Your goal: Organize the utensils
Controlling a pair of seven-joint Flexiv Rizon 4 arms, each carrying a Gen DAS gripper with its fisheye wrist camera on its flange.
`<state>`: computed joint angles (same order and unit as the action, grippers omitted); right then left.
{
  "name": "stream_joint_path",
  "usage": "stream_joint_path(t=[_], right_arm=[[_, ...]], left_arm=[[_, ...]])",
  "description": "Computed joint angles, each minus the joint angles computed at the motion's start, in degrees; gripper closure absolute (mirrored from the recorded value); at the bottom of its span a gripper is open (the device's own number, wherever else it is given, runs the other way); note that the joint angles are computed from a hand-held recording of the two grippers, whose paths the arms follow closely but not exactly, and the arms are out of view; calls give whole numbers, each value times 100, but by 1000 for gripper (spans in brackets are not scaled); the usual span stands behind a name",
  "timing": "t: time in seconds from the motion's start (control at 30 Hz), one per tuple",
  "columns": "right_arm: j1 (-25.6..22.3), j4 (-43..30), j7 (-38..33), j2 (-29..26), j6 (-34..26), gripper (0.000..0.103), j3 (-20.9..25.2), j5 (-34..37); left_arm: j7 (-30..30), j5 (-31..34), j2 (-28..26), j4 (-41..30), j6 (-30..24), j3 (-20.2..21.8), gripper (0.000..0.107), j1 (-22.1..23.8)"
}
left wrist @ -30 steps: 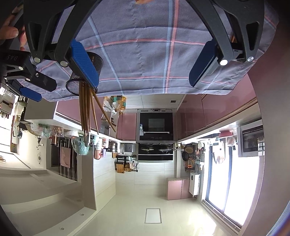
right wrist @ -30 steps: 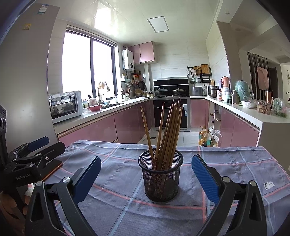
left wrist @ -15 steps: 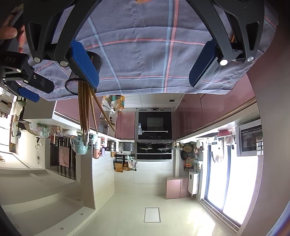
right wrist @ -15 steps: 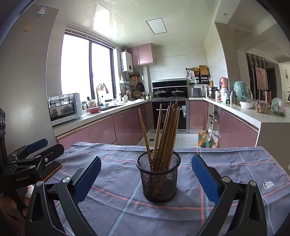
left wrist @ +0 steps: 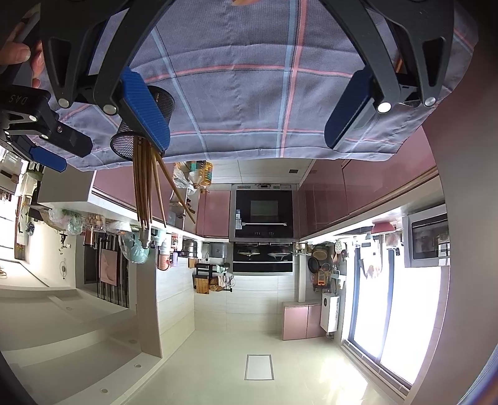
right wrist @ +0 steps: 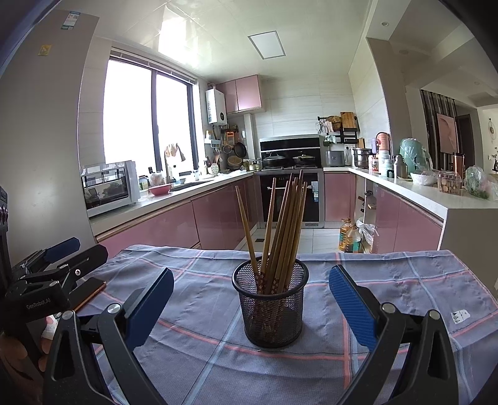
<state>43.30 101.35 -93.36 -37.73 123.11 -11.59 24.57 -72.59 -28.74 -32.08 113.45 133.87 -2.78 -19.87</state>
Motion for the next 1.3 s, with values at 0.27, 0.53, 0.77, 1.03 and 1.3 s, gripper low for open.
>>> stream_joint_path(t=[0.27, 0.53, 0.77, 1.03, 1.3], right_arm=[[25, -14, -18, -3, -17, 6, -17, 36], [63, -16, -19, 1, -25, 6, -49, 68], [80, -20, -22, -1, -20, 6, -64, 97], [61, -25, -26, -8, -11, 6, -49, 91], [43, -20, -16, -5, 0, 6, -27, 87]], left_arm=[[-1, 22, 1, -8, 12, -7, 9, -7], [38, -40, -16, -24, 36, 3, 9, -40], [31, -35, -11, -13, 36, -4, 9, -33], [20, -18, -9, -6, 34, -7, 9, -25], [16, -28, -19, -7, 44, -6, 9, -32]])
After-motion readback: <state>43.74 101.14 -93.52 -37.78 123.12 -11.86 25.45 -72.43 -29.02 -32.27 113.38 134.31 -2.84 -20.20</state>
